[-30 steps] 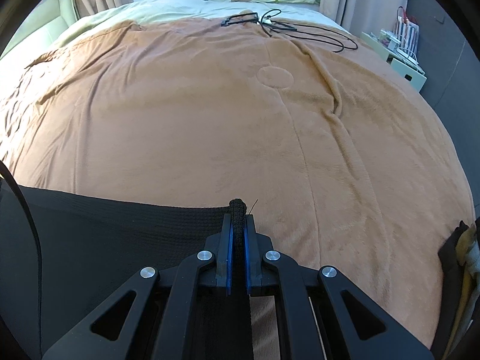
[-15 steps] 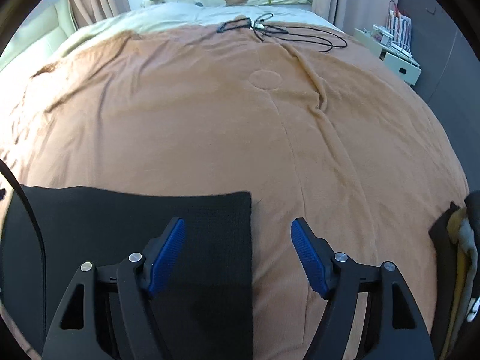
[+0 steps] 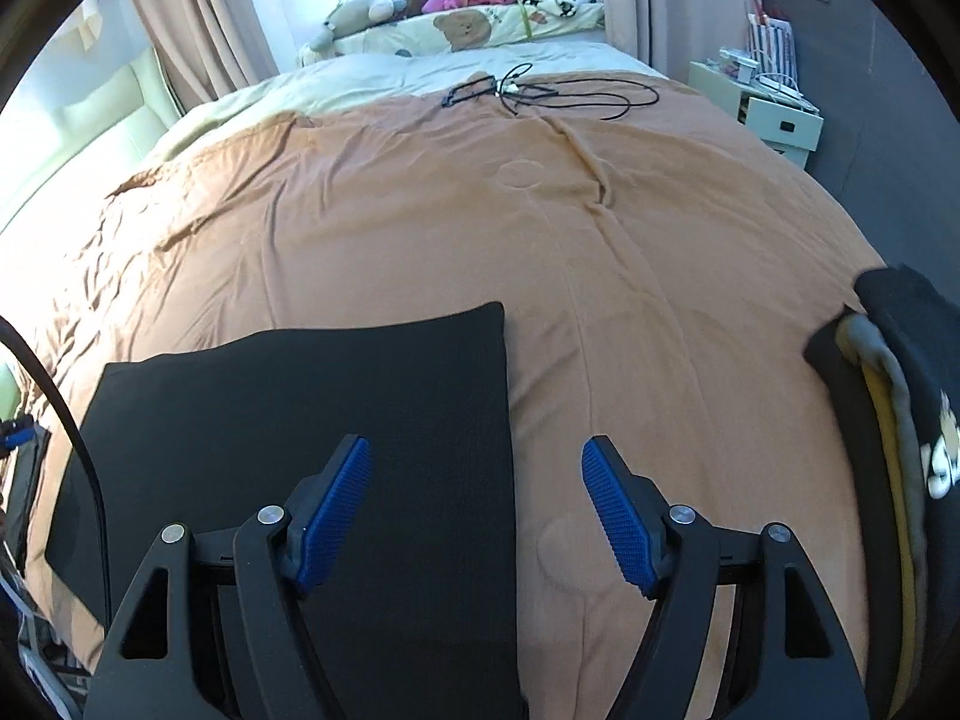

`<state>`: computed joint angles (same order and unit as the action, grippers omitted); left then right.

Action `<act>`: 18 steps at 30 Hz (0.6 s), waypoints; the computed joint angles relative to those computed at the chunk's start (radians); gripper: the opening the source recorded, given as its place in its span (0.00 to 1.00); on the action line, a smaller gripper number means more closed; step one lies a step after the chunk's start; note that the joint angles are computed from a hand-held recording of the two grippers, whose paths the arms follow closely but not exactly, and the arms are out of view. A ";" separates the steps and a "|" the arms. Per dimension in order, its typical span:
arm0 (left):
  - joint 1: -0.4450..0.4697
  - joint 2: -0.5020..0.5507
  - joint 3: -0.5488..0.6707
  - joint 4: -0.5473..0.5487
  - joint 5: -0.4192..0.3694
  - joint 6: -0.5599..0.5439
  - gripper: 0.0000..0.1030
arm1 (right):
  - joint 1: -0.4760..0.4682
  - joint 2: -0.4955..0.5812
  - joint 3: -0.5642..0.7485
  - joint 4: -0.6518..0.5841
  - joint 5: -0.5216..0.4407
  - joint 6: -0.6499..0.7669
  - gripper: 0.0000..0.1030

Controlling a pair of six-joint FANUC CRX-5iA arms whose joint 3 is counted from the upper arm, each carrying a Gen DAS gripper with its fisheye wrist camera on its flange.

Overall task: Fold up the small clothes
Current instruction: 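Move both open grippers to the edge of the folded black shirt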

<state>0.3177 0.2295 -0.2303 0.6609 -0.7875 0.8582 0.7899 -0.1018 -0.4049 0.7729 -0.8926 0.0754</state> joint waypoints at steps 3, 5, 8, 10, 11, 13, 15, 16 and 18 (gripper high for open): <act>0.020 -0.065 -0.081 0.041 0.006 -0.041 0.79 | 0.047 -0.058 -0.049 -0.003 -0.013 -0.061 0.70; 0.033 -0.101 -0.129 0.068 0.006 -0.071 0.83 | 0.076 -0.090 -0.074 0.000 -0.017 -0.090 0.70; 0.058 -0.148 -0.194 0.107 -0.010 -0.104 0.85 | 0.133 -0.141 -0.124 0.030 -0.051 -0.159 0.70; 0.073 -0.171 -0.234 0.142 -0.021 -0.129 0.85 | 0.172 -0.177 -0.161 0.049 -0.065 -0.215 0.70; 0.078 -0.180 -0.250 0.154 -0.026 -0.138 0.86 | 0.193 -0.191 -0.176 0.055 -0.077 -0.242 0.70; 0.092 -0.199 -0.289 0.183 -0.040 -0.161 0.86 | 0.228 -0.216 -0.203 0.066 -0.100 -0.288 0.70; 0.105 -0.219 -0.321 0.198 -0.049 -0.179 0.86 | 0.259 -0.239 -0.228 0.077 -0.110 -0.339 0.70; 0.112 -0.233 -0.338 0.203 -0.053 -0.185 0.86 | 0.273 -0.246 -0.236 0.081 -0.114 -0.356 0.71; 0.126 -0.248 -0.366 0.227 -0.066 -0.202 0.86 | 0.317 -0.263 -0.257 0.091 -0.142 -0.406 0.71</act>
